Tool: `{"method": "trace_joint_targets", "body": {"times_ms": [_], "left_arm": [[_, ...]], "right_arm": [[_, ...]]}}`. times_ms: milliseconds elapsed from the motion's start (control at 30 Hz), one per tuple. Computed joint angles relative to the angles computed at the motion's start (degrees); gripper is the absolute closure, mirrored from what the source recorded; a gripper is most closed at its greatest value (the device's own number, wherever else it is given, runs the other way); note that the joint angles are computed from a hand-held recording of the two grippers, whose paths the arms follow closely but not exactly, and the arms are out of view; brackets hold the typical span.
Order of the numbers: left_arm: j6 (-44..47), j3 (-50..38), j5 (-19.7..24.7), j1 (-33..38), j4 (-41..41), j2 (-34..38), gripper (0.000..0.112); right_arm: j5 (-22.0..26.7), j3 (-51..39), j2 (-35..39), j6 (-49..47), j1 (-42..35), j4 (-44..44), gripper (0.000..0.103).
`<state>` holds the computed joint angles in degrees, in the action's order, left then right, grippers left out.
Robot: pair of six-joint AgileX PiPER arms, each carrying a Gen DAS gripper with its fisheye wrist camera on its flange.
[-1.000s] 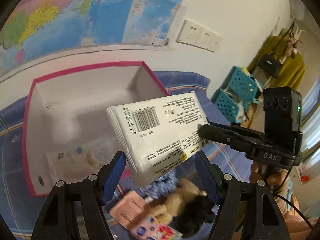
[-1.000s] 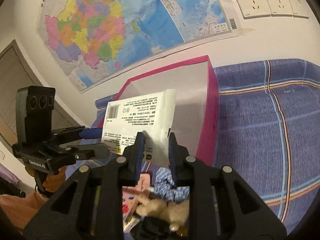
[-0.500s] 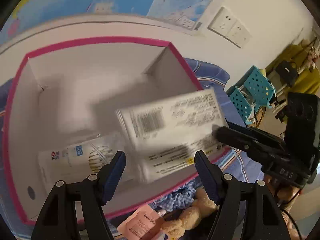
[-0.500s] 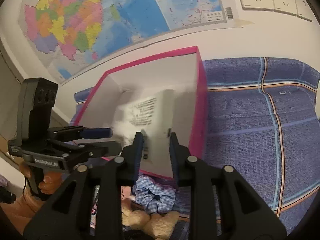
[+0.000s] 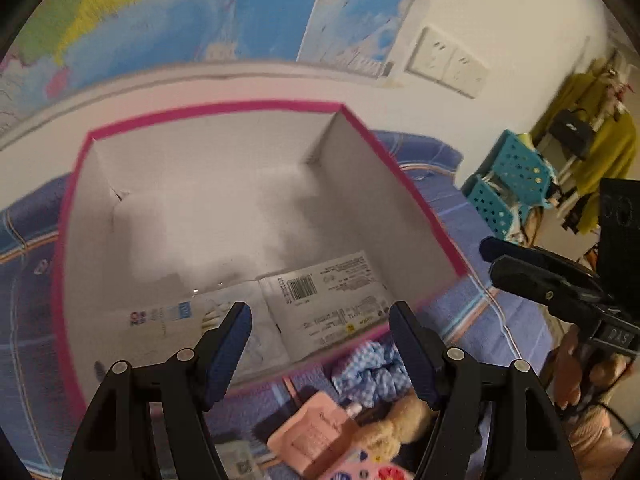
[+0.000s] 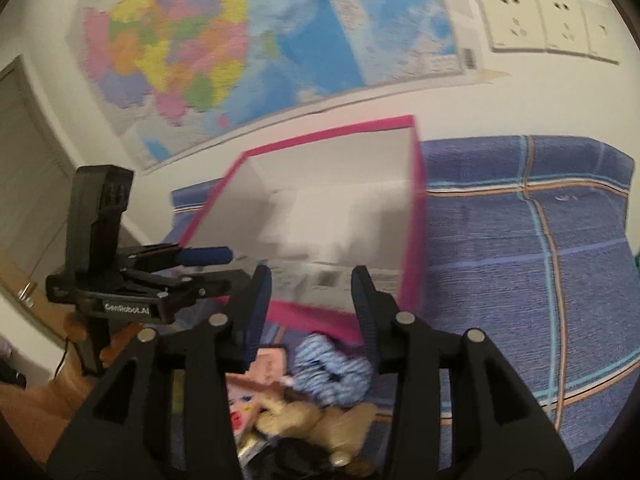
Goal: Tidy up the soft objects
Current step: 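Lower the wipes pack into the pink box and open the right tool, then grasp the green plush turtle with the right tool and lift it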
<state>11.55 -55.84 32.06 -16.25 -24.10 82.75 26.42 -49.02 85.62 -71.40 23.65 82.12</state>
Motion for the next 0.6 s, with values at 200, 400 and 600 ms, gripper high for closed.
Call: {"method": "trace_joint_targets", "body": {"times_ms": [200,400,600], "left_arm": [[0.5,10.2,-1.8,2.4,2.5,-13.2,0.039],[1.8,18.9,-0.7,8.5,2.4,-21.7,0.039],[15.9,26.8,2.6,22.0,-8.9,-25.1,0.039]], "right_arm": [[6.0,4.9,-3.0,-9.6,4.5,5.7,0.052],[6.4,4.8,1.8,-12.0,13.9,6.9,0.052],[3.6,0.0,10.7,-9.7,22.7,5.5,0.051]]}}
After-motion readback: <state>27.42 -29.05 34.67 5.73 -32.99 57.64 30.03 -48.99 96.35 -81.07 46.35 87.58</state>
